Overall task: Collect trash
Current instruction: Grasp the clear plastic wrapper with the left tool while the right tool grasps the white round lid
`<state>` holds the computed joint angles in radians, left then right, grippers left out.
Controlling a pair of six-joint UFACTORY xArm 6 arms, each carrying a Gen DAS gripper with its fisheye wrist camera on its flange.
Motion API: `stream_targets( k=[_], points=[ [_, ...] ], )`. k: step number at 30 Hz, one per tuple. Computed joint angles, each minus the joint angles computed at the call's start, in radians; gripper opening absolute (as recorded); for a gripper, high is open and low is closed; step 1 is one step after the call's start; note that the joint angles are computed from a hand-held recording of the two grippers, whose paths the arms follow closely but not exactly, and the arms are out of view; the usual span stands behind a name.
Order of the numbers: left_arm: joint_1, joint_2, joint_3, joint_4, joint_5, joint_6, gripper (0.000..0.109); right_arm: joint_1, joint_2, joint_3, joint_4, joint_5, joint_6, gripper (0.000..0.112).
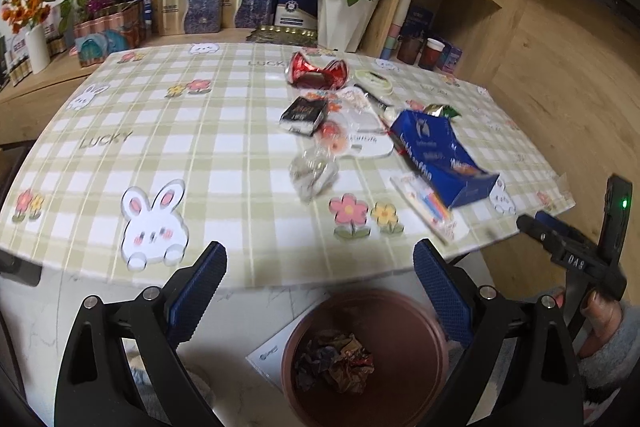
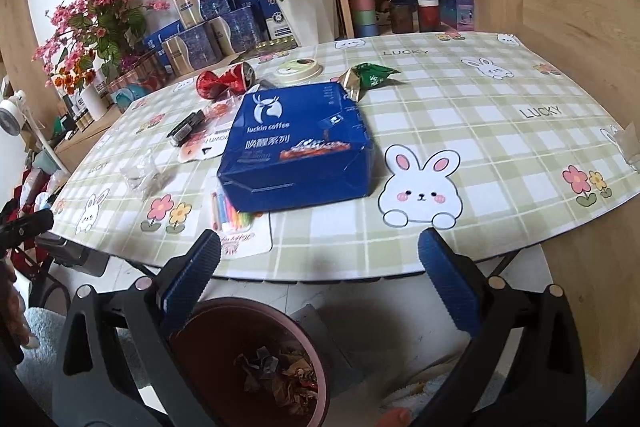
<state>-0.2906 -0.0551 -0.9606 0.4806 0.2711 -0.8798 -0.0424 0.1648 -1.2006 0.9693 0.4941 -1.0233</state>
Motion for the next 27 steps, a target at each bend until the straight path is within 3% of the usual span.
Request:
stream_targets(
  k=[3, 8, 12, 19, 25, 27],
  points=[
    [0.021, 0.061, -0.067, -0.068, -0.018, 0.081, 0.088, 0.002, 0.019, -0.022, -0.039, -0.028, 0.046, 0.097],
    [0.040, 0.217, -0.230, -0.220, 0.027, 0.284, 0.078, -0.007, 0.052, -0.063, -0.104, -0.020, 0.125, 0.097],
    [0.043, 0.320, -0.330, -0.332, 0.063, 0.424, 0.077, -0.012, 0.070, -0.088, -0.151, -0.024, 0.152, 0.097],
    [0.043, 0.418, -0.419, -0.380, 0.098, 0.514, 0.068, -0.018, 0.136, -0.198, -0.207, -0.033, 0.169, 0.097],
    [0.049, 0.465, -0.467, -0.445, 0.105, 0.558, 0.067, -0.013, 0.224, -0.349, -0.273, 0.029, 0.224, 0.097],
    [0.049, 0.477, -0.480, -0.467, 0.109, 0.578, 0.060, -0.009, 0.248, -0.389, -0.276, 0.054, 0.232, 0.097]
  ],
)
